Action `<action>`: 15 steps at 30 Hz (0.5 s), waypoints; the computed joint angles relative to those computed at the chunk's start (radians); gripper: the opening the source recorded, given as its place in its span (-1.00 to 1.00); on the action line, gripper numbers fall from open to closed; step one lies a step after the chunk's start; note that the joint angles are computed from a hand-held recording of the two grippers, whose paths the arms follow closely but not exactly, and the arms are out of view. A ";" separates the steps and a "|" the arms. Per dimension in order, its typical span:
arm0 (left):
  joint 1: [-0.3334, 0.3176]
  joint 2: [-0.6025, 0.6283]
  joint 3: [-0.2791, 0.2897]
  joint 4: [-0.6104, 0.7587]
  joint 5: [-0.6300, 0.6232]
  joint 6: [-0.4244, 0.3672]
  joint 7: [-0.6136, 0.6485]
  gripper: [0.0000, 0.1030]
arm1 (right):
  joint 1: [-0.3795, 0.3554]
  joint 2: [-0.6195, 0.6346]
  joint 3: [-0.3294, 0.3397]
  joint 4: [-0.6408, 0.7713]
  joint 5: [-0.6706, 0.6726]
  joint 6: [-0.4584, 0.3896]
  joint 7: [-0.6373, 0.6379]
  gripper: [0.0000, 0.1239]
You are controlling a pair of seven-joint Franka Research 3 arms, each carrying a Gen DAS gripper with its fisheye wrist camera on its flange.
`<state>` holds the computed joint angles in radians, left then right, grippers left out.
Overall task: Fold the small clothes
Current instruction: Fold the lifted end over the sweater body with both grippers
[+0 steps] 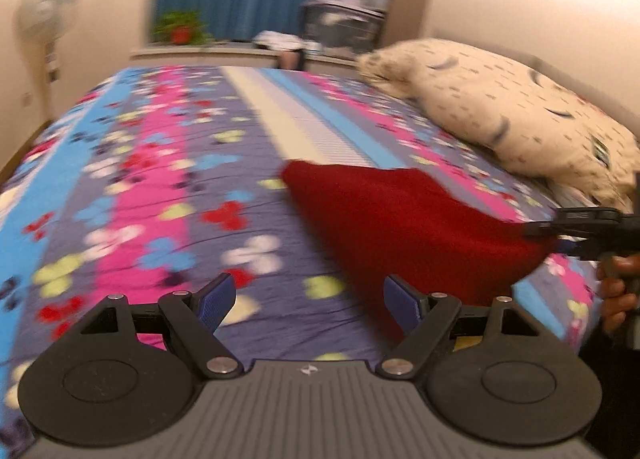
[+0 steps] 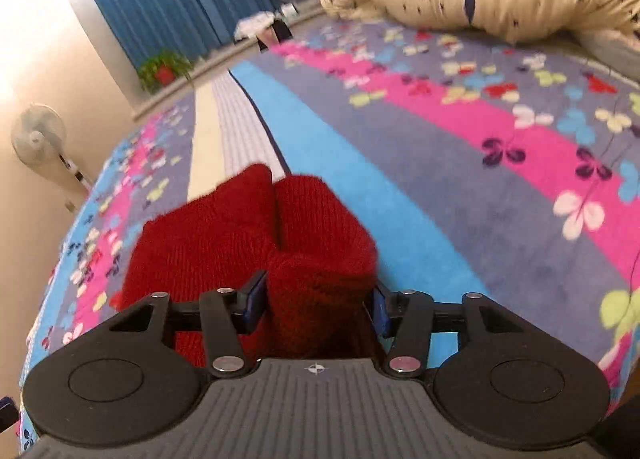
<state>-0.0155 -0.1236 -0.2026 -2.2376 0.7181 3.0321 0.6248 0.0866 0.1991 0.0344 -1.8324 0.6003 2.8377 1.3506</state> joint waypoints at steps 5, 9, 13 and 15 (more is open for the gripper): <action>-0.071 0.188 -0.020 0.207 0.103 -0.034 -0.019 0.42 | -0.021 -0.028 0.026 -0.049 0.087 0.048 -0.080 -0.10; -0.049 0.307 -0.093 0.276 -0.164 -0.049 0.262 -0.59 | -0.039 -0.012 0.010 -0.023 0.120 -0.077 -0.131 -0.66; -0.087 0.365 -0.081 0.304 -0.276 -0.229 0.430 -0.76 | 0.047 0.035 -0.114 0.018 -0.294 -0.199 0.236 -1.00; -0.076 0.347 -0.089 0.299 -0.372 -0.232 0.492 -0.76 | 0.023 0.042 -0.109 0.028 -0.296 -0.231 0.309 -1.00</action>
